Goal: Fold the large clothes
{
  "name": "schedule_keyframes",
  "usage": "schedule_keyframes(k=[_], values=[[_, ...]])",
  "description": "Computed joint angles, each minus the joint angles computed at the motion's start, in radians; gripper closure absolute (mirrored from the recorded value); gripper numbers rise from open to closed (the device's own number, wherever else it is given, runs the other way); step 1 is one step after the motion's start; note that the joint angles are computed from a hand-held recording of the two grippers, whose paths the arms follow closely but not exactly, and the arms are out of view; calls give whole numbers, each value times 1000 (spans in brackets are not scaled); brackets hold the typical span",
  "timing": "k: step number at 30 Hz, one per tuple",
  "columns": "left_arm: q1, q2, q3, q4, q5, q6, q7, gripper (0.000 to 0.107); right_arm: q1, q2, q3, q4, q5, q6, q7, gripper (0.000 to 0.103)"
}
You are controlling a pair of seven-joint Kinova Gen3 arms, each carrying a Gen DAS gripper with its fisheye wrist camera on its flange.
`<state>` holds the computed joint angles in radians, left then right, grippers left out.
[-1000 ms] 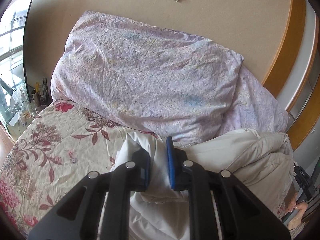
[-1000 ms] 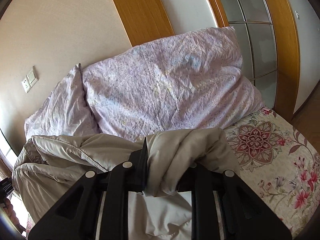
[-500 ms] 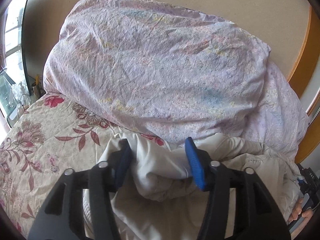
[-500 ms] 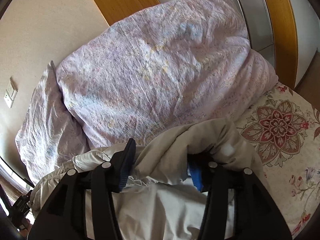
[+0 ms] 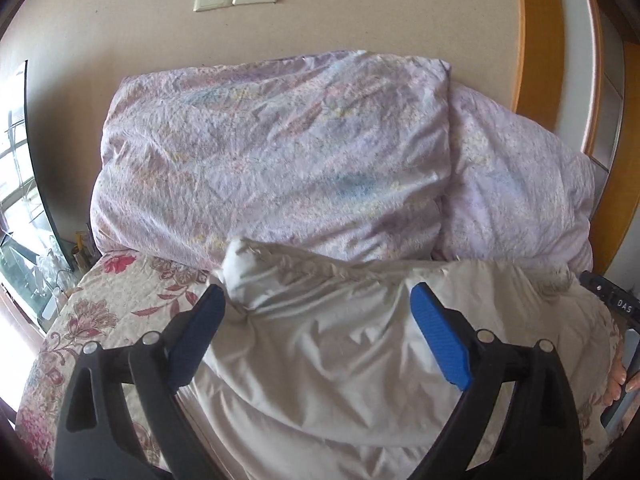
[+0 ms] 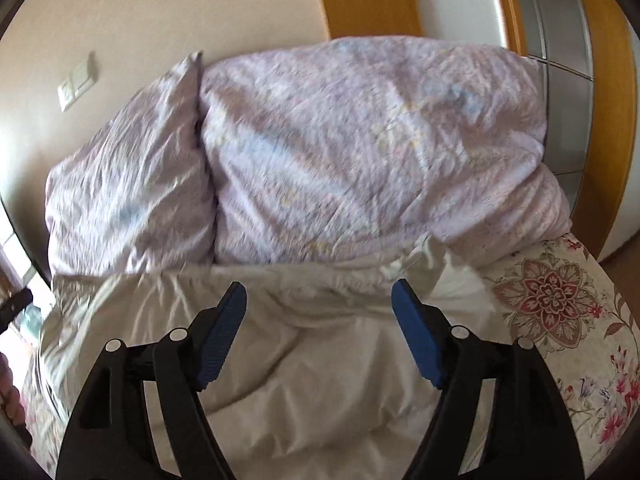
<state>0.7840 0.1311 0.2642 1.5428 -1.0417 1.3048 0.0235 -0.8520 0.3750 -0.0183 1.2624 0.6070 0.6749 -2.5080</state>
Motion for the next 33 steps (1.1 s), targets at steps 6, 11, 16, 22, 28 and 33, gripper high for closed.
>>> schedule_keyframes(k=[6, 11, 16, 22, 28, 33], values=[[35, 96, -21, -28, -2, 23, -28, 14, -49, 109, -7, -113, -8, 188, 115, 30], [18, 178, -104, -98, 45, 47, -70, 15, -88, 202, 42, -221, 13, 282, 103, 30], [0, 224, -161, -133, 70, 42, -68, 14, -87, 271, 64, -318, -12, 343, 118, 29], [-27, 253, -201, -147, 104, -2, -66, 8, -79, 331, 82, -402, -45, 383, 135, 27], [-62, 255, -219, -133, 135, -82, -77, 6, -53, 376, 84, -472, -102, 407, 173, 25], [-75, 254, -231, -108, 141, -140, -63, 6, -57, 383, 101, -464, -109, 384, 155, 24]])
